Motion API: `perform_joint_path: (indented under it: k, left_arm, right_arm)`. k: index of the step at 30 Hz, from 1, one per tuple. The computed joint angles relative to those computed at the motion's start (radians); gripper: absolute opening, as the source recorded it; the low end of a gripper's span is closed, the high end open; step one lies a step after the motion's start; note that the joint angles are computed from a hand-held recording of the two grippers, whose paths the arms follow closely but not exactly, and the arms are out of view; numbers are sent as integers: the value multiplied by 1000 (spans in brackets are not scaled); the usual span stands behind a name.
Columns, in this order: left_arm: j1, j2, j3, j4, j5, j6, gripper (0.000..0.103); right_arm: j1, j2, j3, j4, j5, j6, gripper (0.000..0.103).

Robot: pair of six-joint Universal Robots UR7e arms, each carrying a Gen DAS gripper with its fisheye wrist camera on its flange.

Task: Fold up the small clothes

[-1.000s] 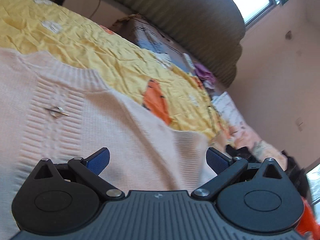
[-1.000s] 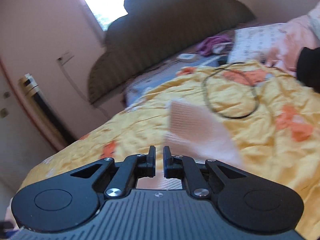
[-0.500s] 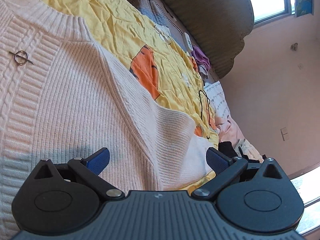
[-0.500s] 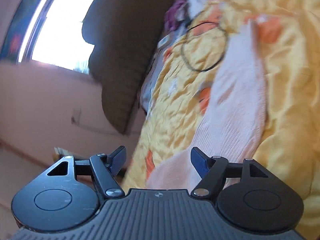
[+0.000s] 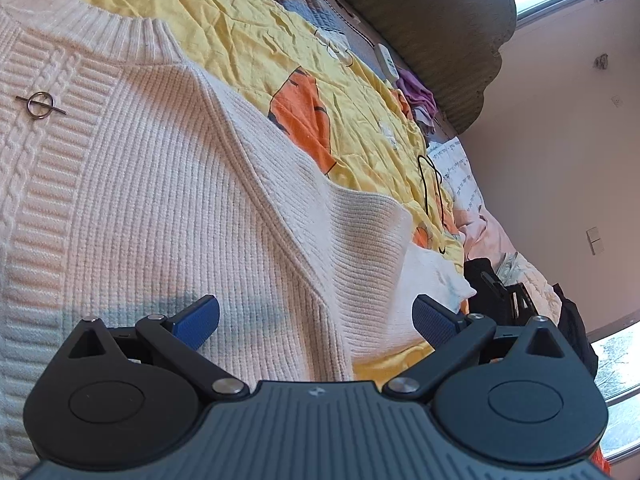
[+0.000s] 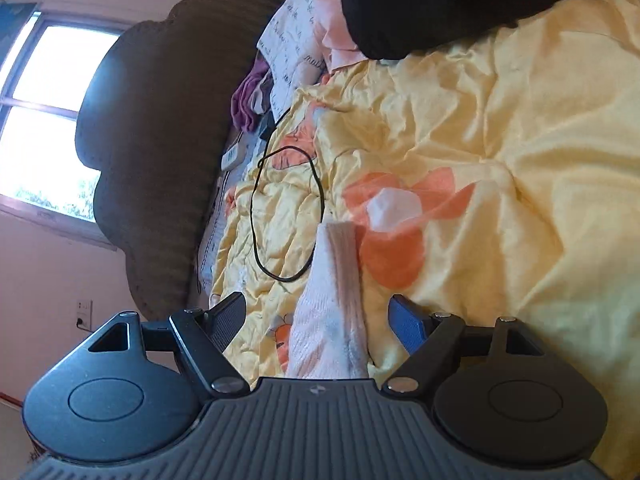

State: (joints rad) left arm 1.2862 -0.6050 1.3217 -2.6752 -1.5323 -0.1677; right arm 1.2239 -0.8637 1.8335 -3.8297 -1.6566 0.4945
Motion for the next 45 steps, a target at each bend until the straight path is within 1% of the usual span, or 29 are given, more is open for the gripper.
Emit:
perform_joint_path:
  k: [3,4,5,6,7,8,9,12,13,15,18,21,22,23,24,25,26,27,28,29,30,32,34,36,40,41,42,44,45]
  left_arm:
    - [-1,2,0,9,9,3,103]
    - [-1,2,-1,11,12,3,103]
    - [0,4,-5,14,14,2,103]
    - [1,5,-8,15,12,-1,103]
    - [2,6,-11,15,9,-3,103]
    - [3,7,-14,14,7,-5,103]
    - [5,7,-17,11,0,-9,103]
    - [21,6,-26,-19,-50,-35,103]
    - [29,7,-29,-35,-79,-52,103]
    - [44,12,-37,-68,-139,-102,103]
    - [62,15,-33,-103,-205,-154,103]
    - [82,10,-15,-111,-242,-194,103]
    - [89,6,-4,-116,-239,-207,103]
    - [95,0,5,-109,-229,-217,103]
    - [100,-6,11,-95,-215,-224,103]
    - [105,-11,20,-96,-214,-226,103]
    - [113,-14,36,-128,-240,-215,103]
    - [112,-17,47,-147,-243,-215,103]
    - [109,-19,50,-149,-234,-216,103]
    - [105,-17,51,-149,-228,-216,103]
    - [102,-13,50,-150,-229,-213,103]
    - [94,-4,47,-145,-228,-205,103]
    - [81,5,46,-150,-204,-193,103]
    - [76,7,49,-156,-198,-188,103]
    - [66,19,20,-114,-179,-175,102]
    - [62,21,19,-118,-165,-169,93]
    - [54,20,16,-104,-127,-156,64]
    - [32,35,-29,20,-22,-135,21]
    - [32,39,-40,45,-14,-135,20]
  right_arm:
    - [19,21,-61,30,-90,-78,74]
    - [19,28,-78,38,-99,-96,70]
    - [22,39,-103,49,-120,-114,59]
    - [24,46,-118,57,-134,-141,53]
    - [29,56,-138,73,-157,-179,34]
    - [38,69,-164,91,-205,-230,14]
    - [44,78,-171,76,-226,-264,15]
    - [53,96,-147,-48,-164,-305,14]
    - [64,100,-140,-76,-144,-325,14]
    - [103,109,-127,-103,-76,-364,14]
    - [180,144,-108,-75,45,-452,14]
    - [237,208,-101,38,187,-504,14]
    - [251,231,-107,93,222,-511,14]
    - [272,248,-116,164,215,-523,19]
    - [289,258,-122,214,189,-531,23]
    - [308,268,-119,224,138,-528,40]
    - [315,272,-102,191,124,-508,53]
    - [308,272,-81,144,142,-476,60]
    - [294,267,-55,96,179,-435,70]
    - [275,258,-24,46,229,-382,71]
    - [259,250,-1,9,261,-329,71]
    - [240,239,40,-64,271,-252,71]
    - [227,229,72,-110,247,-222,71]
    - [213,224,93,-134,253,-193,71]
    - [191,224,118,-149,262,-164,78]
    - [188,226,119,-146,262,-155,78]
    - [184,226,121,-137,263,-142,78]
    - [180,229,119,-114,259,-126,78]
    - [181,233,115,-113,258,-128,78]
